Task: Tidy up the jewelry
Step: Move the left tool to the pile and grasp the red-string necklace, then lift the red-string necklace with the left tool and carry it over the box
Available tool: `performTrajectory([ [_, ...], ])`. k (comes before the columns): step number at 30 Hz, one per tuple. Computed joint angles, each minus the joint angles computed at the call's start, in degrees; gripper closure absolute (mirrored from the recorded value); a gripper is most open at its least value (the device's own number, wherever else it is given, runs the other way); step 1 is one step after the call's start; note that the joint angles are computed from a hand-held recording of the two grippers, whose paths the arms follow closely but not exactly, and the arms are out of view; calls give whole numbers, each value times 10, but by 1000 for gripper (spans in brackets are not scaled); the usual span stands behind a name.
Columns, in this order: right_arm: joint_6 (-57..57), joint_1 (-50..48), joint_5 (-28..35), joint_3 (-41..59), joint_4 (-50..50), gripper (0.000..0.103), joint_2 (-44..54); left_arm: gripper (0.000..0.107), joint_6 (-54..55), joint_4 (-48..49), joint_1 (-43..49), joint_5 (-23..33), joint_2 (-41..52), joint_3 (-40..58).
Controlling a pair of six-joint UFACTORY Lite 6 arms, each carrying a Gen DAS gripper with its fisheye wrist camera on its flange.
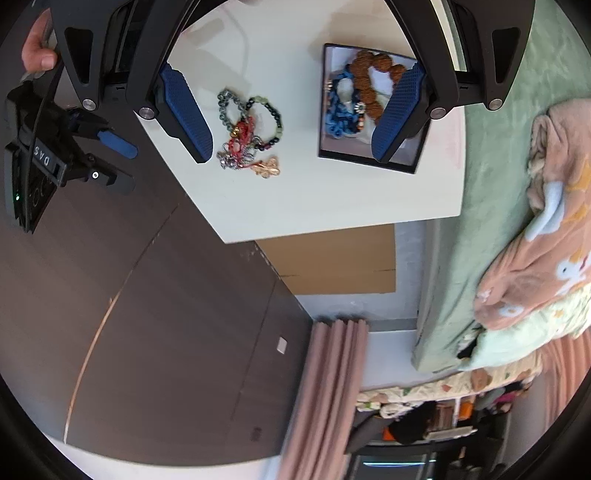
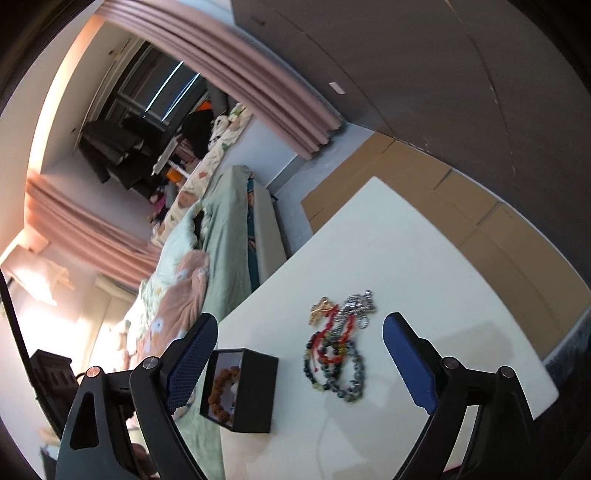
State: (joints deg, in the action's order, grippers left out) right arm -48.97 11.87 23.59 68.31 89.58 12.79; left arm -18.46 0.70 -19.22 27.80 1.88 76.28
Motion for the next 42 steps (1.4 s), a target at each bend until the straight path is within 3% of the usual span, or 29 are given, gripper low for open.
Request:
performTrajectory([
  [8,22,-45,24,-26,-19,11,-12,19,54,-47,-31,40,109,106],
  [18,69,-70,40,-24,-67,11,6,40,109,-87,-44,114,268,282],
  [27,117,-89,63,-5,-103,11,42,45,128,-88,-54,163,401,408],
  [32,148,-79,58,20,-134,11,66,51,140,-91,-55,162,441,418],
  [38,189,-61,54,50,-172,11,93,87,146,-93,-54,158,459,413],
  [39,193,-58,54,53,-177,11,97,97,139,-84,-54,154,450,404],
  [42,209,-52,53,65,-195,11,107,97,158,-115,-42,133,412,364],
])
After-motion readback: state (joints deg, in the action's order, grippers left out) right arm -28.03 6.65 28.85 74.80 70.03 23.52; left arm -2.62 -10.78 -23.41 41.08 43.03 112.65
